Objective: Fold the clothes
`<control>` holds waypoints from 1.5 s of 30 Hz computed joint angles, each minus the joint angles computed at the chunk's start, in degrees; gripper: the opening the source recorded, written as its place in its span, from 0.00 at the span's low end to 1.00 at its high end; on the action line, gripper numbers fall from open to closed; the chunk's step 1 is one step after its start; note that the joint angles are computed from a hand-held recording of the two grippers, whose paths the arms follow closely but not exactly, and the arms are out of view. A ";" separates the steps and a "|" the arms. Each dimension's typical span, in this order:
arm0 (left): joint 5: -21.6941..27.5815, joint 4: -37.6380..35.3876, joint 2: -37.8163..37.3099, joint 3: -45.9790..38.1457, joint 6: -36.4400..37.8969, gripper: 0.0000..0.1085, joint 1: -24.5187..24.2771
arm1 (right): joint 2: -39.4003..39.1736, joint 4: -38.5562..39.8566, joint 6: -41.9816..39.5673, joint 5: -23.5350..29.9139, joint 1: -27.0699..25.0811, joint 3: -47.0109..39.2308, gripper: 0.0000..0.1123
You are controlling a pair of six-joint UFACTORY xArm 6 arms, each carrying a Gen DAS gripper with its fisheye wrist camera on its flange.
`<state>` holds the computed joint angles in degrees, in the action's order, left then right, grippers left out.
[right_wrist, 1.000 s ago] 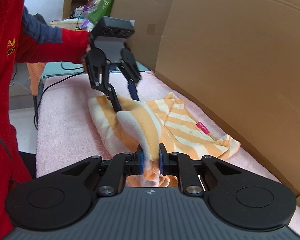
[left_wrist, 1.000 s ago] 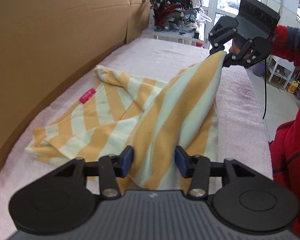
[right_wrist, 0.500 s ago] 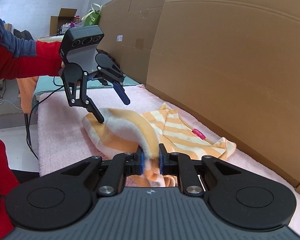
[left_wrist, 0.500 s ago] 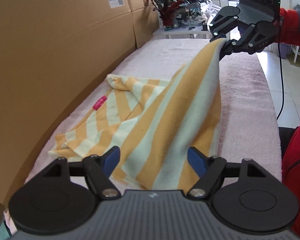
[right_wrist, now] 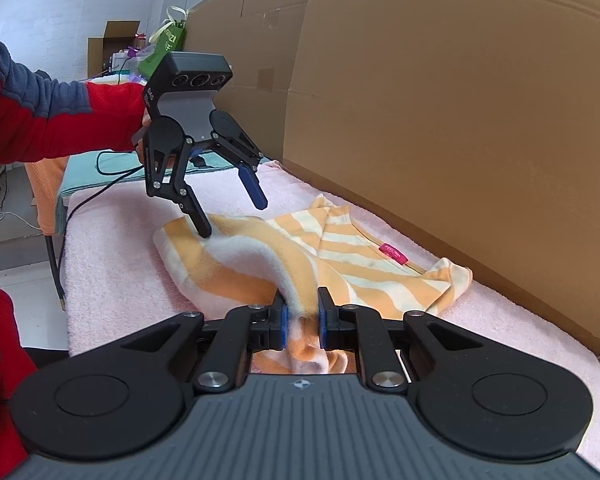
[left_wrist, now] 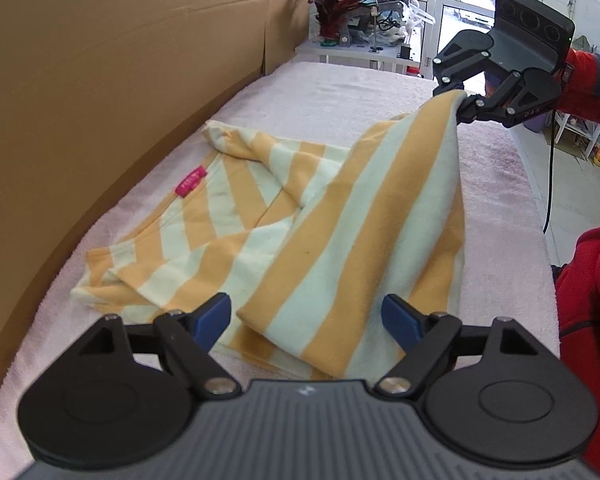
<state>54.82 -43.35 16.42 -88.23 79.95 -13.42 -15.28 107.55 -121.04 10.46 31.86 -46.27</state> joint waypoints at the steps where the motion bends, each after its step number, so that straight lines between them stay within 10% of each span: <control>1: 0.27 0.11 0.73 -0.68 -0.75 0.78 0.07 | 0.08 -0.27 0.60 0.22 -0.16 0.00 0.13; 9: 3.61 -1.81 5.00 -4.66 -0.30 0.73 0.52 | 0.31 -1.97 4.29 0.36 -0.53 0.26 0.13; 14: 0.30 -5.69 0.28 1.10 2.34 0.30 1.25 | 0.25 0.00 4.30 -0.08 -1.00 0.17 0.14; 19: -4.30 -9.31 -5.60 8.65 3.41 0.12 0.88 | -0.28 5.17 0.23 0.65 -1.34 0.31 0.14; 22: -5.52 -11.57 -6.94 11.22 2.17 0.13 0.74 | -0.33 7.14 -1.34 1.02 -1.43 0.29 0.14; 25: -6.71 -10.97 -6.54 11.83 -0.65 0.43 0.57 | -0.58 9.19 -3.34 0.97 -1.29 0.21 0.14; 37: 4.16 -14.64 1.85 0.86 -13.40 0.46 4.84 | -0.48 14.85 -6.91 1.20 -1.29 0.16 0.14; 40: 7.06 -13.98 4.69 -2.08 -17.93 0.40 5.23 | 0.03 15.03 -6.83 0.68 -1.25 -0.36 0.15; 45: 3.33 -16.42 0.71 3.19 -15.92 0.02 3.79 | -0.07 17.74 -8.24 0.75 -1.65 -0.54 0.15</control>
